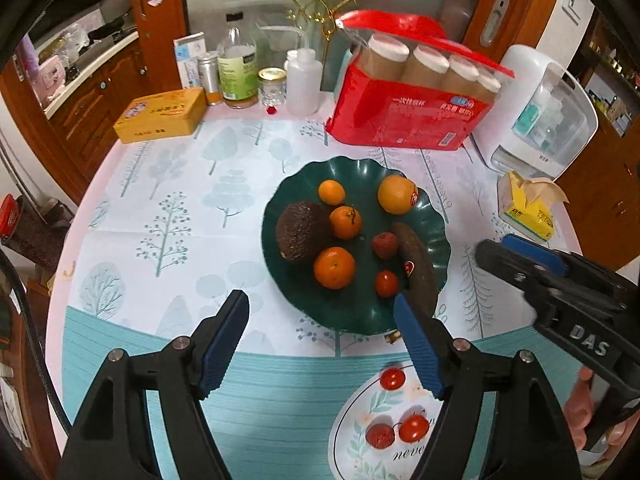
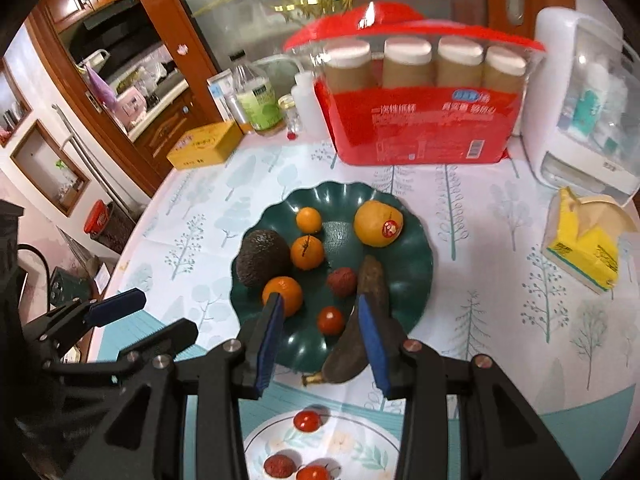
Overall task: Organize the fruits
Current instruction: 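Move both tools back over the placemat toward the remaining fruit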
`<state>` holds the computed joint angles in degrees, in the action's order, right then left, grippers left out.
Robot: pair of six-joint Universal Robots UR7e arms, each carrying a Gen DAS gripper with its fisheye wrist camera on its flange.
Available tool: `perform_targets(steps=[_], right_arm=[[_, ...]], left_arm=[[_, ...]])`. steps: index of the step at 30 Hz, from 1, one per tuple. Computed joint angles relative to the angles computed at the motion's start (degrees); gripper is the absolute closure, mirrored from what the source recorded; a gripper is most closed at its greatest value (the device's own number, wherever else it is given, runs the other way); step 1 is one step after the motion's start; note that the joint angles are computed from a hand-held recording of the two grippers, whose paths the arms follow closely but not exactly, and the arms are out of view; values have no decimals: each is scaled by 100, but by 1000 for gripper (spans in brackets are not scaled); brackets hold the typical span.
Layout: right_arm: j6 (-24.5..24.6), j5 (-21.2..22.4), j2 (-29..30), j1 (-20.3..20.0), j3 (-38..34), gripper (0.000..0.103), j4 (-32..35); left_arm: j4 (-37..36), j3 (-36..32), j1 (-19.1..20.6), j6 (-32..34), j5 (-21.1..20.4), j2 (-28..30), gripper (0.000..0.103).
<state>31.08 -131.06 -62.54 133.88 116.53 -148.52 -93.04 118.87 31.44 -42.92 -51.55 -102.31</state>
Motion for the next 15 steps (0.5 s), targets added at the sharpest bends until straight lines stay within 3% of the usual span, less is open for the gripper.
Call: perform_targets(steps=[15], right_arm=[[751,-453,-489,977,428,63,24]], left_arm=[[1266,42,-1001,-1057,10,-753,26]])
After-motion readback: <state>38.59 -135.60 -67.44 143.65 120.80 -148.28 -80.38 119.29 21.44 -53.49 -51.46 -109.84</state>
